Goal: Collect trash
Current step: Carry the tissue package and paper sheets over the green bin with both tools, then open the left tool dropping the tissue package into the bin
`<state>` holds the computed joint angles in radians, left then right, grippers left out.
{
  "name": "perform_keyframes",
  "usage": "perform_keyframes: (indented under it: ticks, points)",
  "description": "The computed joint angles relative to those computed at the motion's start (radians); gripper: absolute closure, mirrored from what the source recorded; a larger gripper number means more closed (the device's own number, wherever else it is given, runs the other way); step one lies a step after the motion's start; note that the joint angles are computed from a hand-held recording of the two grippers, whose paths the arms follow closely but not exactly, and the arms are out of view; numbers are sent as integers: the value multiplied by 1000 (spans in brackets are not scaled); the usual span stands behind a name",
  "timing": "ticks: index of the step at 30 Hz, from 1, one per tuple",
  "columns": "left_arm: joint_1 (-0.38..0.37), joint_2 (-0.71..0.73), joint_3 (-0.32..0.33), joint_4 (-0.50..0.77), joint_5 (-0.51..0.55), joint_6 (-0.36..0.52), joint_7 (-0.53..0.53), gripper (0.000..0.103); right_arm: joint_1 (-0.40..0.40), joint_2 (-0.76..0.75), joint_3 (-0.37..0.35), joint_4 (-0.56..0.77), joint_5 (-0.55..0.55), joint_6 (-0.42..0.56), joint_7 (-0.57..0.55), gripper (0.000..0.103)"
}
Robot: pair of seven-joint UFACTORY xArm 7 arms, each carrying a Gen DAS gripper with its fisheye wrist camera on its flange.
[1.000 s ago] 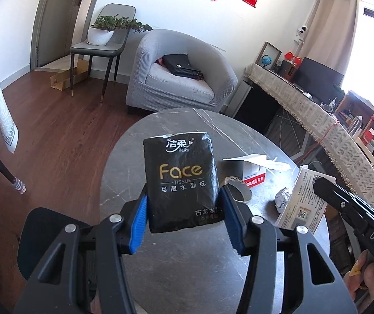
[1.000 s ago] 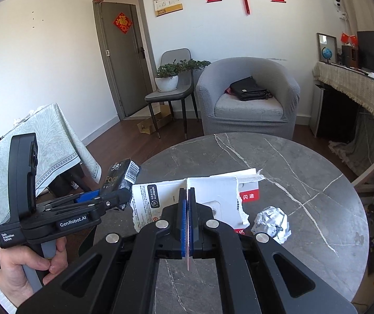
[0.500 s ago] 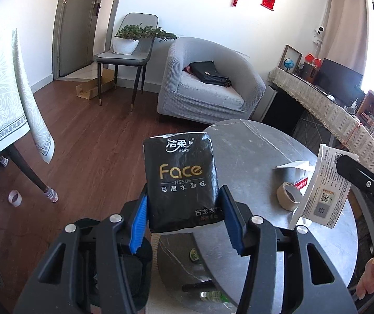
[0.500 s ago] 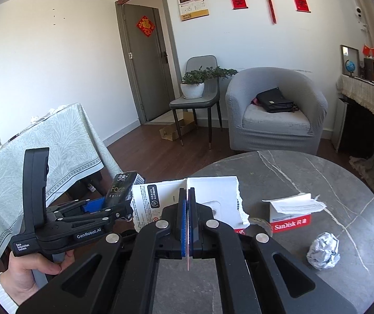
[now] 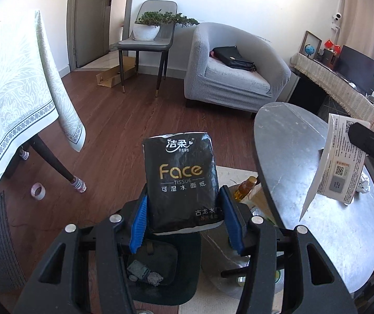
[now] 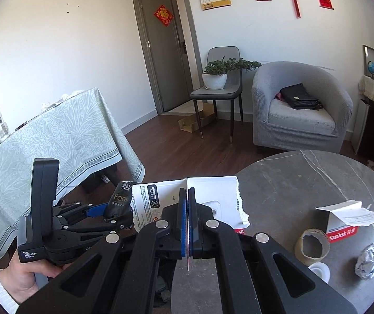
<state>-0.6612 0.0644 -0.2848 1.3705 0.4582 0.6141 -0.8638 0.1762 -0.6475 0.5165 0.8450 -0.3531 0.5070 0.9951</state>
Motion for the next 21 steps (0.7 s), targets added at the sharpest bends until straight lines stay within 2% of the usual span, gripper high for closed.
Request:
perform_keyframes:
  ticks: [4, 10, 21]
  points:
    - [25, -29, 4, -55, -87, 16, 68, 48, -22, 83, 32, 50, -26, -16, 11, 102]
    - [62, -60, 5, -125, -159, 48, 151, 48, -15, 208, 55, 121, -94, -12, 48, 102]
    - [106, -54, 12, -189, -328, 141, 340, 48, 78, 419, 22, 251, -235, 30, 144, 102]
